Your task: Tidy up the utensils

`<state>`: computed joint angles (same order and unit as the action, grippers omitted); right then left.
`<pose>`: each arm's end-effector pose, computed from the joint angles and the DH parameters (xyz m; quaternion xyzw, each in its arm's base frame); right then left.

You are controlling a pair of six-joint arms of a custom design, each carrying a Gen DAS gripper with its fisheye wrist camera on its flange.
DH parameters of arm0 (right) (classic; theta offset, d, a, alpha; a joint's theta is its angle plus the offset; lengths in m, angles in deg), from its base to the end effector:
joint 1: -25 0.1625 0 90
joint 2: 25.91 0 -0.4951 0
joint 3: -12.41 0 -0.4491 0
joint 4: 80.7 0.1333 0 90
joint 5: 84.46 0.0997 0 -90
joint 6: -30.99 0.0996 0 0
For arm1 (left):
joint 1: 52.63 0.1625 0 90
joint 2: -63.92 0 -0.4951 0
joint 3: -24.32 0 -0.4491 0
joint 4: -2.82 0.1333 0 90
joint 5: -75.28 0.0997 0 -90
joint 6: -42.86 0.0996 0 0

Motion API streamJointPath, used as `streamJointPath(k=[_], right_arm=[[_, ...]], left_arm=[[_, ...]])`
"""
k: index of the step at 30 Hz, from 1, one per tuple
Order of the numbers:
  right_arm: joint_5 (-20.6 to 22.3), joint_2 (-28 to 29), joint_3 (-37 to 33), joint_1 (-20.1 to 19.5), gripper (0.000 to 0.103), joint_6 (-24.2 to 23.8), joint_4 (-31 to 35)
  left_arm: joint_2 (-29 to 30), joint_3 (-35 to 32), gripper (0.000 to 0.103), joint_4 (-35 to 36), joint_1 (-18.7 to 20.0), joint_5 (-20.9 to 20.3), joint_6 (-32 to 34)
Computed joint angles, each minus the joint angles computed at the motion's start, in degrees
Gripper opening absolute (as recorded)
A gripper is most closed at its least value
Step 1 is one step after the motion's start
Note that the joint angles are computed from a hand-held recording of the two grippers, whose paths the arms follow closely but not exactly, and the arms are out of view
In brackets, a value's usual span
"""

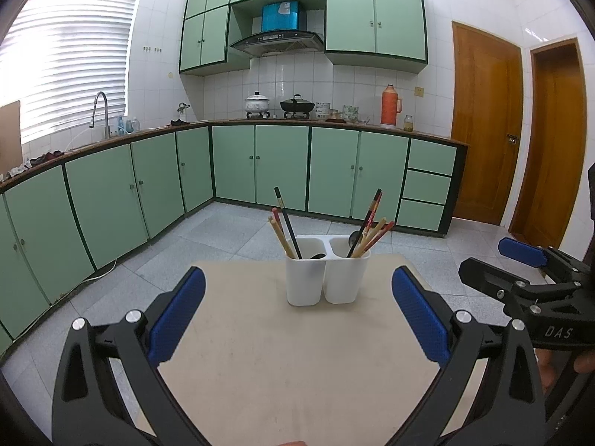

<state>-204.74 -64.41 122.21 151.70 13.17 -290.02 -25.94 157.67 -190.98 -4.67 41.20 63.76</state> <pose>0.4623 -0.4812 0.0619 0.3094 -0.8325 0.4266 0.1709 -0.1243 -0.4601 0.4075 0.1978 0.7744 -0.5105 0.3171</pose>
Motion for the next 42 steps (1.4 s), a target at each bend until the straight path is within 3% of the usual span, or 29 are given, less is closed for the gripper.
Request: streamJointPath(k=[42], right_arm=[[0.07,0.6,-0.88,0.15,0.097,0.03,1.11]], left_arm=[[-0.16,-0.15,0.097,0.4,0.1,-0.1,-0.18]])
